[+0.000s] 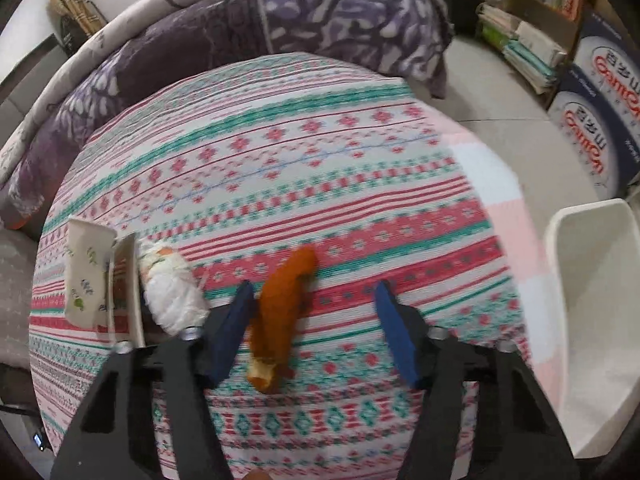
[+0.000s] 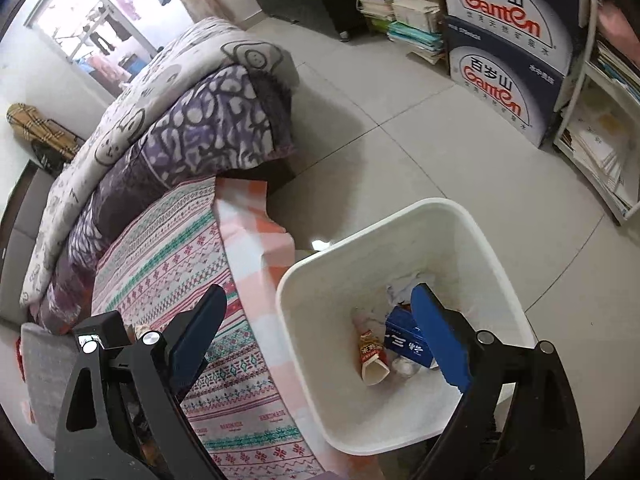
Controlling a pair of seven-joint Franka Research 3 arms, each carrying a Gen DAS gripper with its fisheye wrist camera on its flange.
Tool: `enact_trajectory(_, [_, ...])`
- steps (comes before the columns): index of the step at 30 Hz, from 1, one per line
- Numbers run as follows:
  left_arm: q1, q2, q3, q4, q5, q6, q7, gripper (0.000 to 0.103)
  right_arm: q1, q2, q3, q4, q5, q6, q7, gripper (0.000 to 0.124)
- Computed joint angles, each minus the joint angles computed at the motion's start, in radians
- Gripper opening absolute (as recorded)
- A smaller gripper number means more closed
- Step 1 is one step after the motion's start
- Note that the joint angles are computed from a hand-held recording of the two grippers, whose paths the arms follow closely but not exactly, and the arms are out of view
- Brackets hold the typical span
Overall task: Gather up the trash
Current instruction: 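Grasp the orange peel strip on the tablecloth with the left gripper, then grasp the white paper card with the right gripper while the left holds the peel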
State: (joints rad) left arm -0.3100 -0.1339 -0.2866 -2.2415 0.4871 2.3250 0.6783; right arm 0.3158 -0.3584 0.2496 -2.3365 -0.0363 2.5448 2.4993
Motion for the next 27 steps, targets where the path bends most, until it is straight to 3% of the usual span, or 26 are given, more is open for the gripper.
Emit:
enact_trajectory(3, [0.002,-0.034,0.025,-0.037,-0.085,0.012,0.061,0.019,0.011,0.030,0.006,0.025,0.002,-0.009,-0.003,0.089])
enact_trajectory(11, [0.014,-0.281,0.097,-0.197,-0.302,0.113,0.168,0.018,0.069,0.137,0.021,0.115,-0.034,-0.033,0.008,0.089])
enact_trajectory(20, [0.089,-0.519,0.125,-0.277,-0.326,-0.006,0.164,0.018,0.181,0.291,0.016,0.250,-0.081,-0.045,-0.018,0.089])
enact_trajectory(27, [0.147,-0.630,0.157,-0.314,-0.318,-0.052,0.156,0.018,0.286,0.430,0.006,0.386,-0.081,-0.037,-0.135,0.089])
